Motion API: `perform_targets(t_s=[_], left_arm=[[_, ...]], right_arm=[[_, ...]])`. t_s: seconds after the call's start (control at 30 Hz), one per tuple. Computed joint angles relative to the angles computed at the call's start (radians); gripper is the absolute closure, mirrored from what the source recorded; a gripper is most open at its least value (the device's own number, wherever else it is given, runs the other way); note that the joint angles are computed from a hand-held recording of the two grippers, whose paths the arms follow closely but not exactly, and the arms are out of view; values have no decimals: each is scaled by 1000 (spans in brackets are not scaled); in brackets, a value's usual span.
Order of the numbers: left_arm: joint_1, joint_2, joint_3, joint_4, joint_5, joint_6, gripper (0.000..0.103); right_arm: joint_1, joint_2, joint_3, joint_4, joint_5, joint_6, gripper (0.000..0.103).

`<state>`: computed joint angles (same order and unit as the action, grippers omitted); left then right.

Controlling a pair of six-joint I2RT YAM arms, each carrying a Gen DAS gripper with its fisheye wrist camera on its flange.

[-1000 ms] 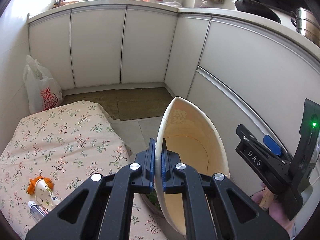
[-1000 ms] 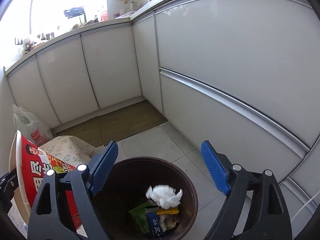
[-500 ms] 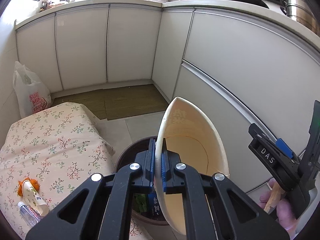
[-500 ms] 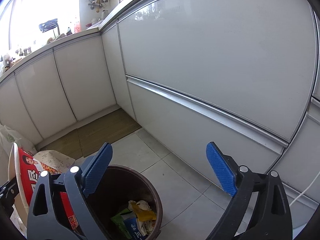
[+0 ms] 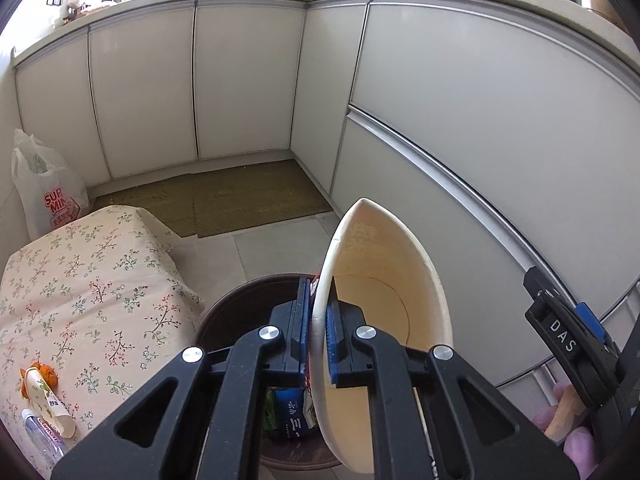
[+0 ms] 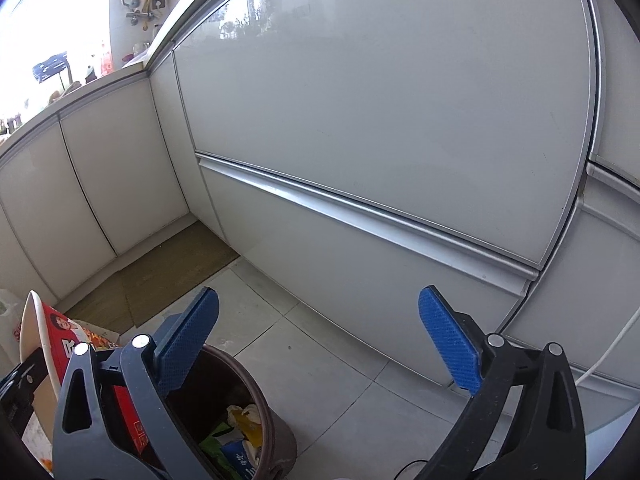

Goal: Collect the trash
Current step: 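Open the left tool to drop the noodle cup into the bin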

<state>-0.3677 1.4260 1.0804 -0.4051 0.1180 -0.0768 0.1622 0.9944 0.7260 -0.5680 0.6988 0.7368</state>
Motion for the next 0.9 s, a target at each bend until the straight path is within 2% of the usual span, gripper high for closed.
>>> perform_targets(t_s=[0.17,0.23,0.27,0.3,0.53,0.7,0.9], left_arm=[[-19,51,36,-20,-26,-12,89],[-25,60,39,-22,-41,-15,71],[-23,58,34,-16,-47,-19,54],[-21,52,27,-7,-53,-24,49],[-10,46,20,-8,-60,-7,46],[-2,44,14,-5,-66,-9,37],[33,32,2,-4,-55,-9,30]], right_arm=[[-3,21,10,4,10,-5,7],[7,32,17,-1,17,2,7],[10,38,19,-4,18,4,7],[13,46,23,-6,19,6,7],[54,82,42,-12,44,12,7],[84,102,52,-15,58,14,7],[128,141,79,-27,85,10,7]])
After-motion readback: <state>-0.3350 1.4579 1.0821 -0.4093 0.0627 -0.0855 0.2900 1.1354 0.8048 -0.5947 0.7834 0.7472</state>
